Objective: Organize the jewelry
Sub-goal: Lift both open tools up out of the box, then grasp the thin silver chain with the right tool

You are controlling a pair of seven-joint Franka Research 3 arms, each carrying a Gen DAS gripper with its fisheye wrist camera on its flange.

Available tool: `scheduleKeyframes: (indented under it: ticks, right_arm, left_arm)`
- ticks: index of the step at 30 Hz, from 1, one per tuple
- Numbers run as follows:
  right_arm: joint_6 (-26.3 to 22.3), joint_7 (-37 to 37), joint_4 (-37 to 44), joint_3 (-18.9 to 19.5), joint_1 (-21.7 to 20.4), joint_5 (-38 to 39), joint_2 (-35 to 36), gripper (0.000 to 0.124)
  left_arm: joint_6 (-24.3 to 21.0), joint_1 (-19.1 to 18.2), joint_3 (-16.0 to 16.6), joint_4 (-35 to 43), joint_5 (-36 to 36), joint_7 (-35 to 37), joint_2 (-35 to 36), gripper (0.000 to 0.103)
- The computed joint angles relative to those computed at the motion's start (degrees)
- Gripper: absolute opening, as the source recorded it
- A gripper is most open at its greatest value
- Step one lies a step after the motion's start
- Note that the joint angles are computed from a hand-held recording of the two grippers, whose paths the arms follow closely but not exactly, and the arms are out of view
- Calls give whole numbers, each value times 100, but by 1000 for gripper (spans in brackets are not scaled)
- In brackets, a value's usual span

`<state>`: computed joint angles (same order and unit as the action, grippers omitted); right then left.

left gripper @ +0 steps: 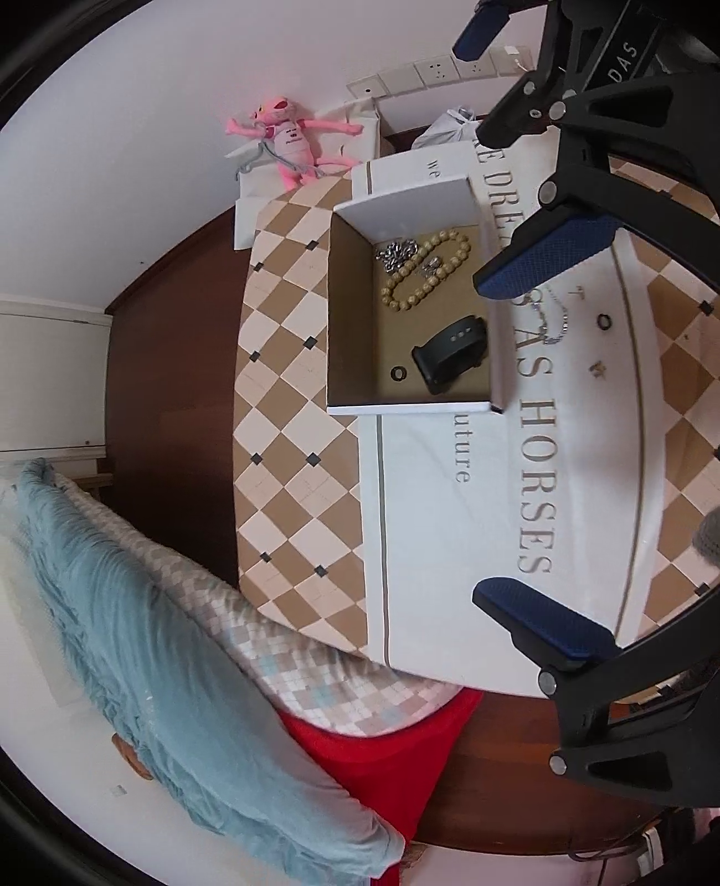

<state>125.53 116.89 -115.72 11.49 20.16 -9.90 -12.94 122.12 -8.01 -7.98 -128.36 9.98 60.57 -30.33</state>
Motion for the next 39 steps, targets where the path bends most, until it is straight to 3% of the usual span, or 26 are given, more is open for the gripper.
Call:
scheduleKeyframes:
  ticks: [11, 20, 25, 27, 29, 33, 39]
  right_arm:
    - [18, 160, -238, 184, -63, 23, -750, 103]
    - [91, 92, -338, 239, -77, 318, -1023, 103]
    - [129, 99, -640, 273, -93, 442, -987, 103]
    - [281, 3, -860, 192, -40, 622, -897, 97]
    - [351, -85, -1022, 103, 8, 854, -726, 78]
    - [805, -280, -1351, -43, 76, 1249, -387, 73]
    - [1303, -310, -1409, -72, 131, 1256, 224, 65]
  left_arm:
    - [-247, -80, -43, -172, 63, -71, -656, 103]
    - [-428, 32, -229, -209, 425, -358, -931, 103]
    - [-378, -30, -176, -550, 479, -367, -895, 103]
    - [-353, -19, -215, -775, 550, -434, -853, 103]
    - [-367, -71, -195, -944, 491, -451, -759, 103]
    - [-255, -121, -155, -1281, 388, -531, -562, 103]
    - [-110, -97, -61, -1488, 280, -529, -229, 102]
